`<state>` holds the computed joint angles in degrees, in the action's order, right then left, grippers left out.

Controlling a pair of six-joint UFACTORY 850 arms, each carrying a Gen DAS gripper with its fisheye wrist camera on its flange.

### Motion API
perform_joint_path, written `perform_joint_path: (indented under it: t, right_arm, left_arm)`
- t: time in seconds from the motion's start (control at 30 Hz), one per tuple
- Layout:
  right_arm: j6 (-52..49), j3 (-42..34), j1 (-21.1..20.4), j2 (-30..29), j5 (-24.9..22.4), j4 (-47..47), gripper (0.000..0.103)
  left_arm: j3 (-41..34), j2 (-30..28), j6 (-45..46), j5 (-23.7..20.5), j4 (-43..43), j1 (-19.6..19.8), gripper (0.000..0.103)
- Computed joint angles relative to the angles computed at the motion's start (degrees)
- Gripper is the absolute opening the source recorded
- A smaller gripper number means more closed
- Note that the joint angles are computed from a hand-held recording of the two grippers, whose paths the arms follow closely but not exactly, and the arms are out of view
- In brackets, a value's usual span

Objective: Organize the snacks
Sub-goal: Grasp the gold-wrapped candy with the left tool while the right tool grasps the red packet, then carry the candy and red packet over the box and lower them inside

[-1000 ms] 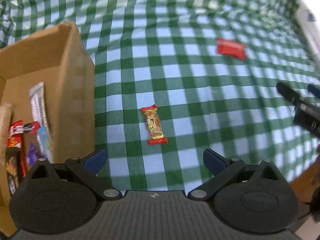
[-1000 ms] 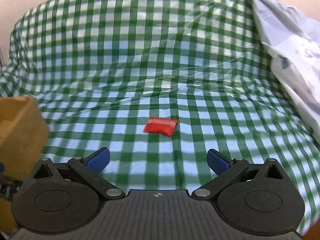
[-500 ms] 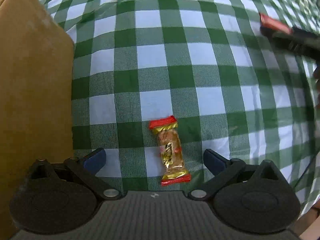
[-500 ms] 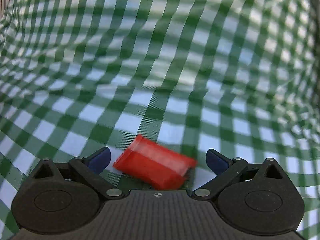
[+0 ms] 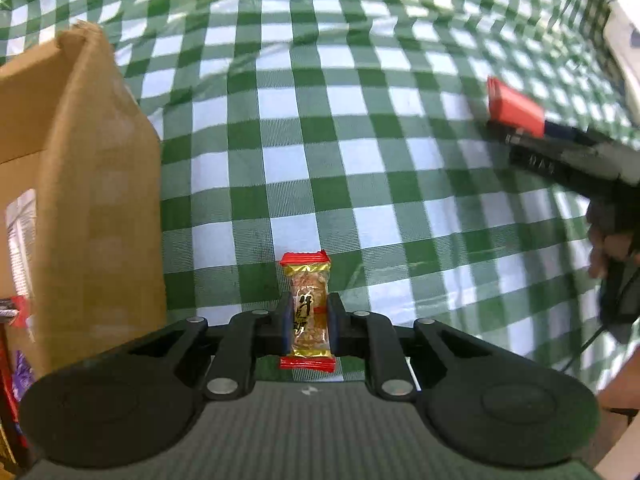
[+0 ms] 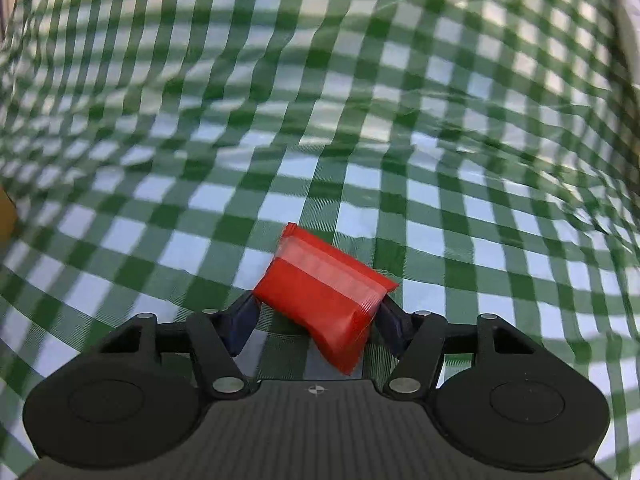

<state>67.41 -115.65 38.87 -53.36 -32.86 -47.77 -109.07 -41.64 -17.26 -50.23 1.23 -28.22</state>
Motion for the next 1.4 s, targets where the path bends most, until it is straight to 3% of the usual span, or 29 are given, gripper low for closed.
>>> perform_joint_path:
  t: [0.3,0.57,0.87,1.2,1.4]
  right_arm:
    - [22.59,11.72,5.97,10.95,-2.33,-10.89,0.065]
    - [31.37,14.30,14.64,17.18,-6.64,-8.10,0.066]
    - [23.86,3.25,22.87,14.58,-9.62,-0.48,0.066]
    - [10.87,-14.86,28.98,5.63,-15.32,8.60,0.066]
    - [4.54,-27.26,31.35,-0.83,-21.44,9.28,0.066]
  left_arm:
    - [8.08,10.81,2.53,3.83,-3.58,1.20,0.018]
    - [18.07,22.81,-3.99,2.67,4.09,0.73,0.018]
    - [31.85,38.73,-8.76,1.01,9.98,4.17,0.018]
    - [43.96,52.82,-10.54,2.11,13.62,6.13,0.018]
    - [49.23,59.01,-10.55,2.85,13.43,7.21,0.018]
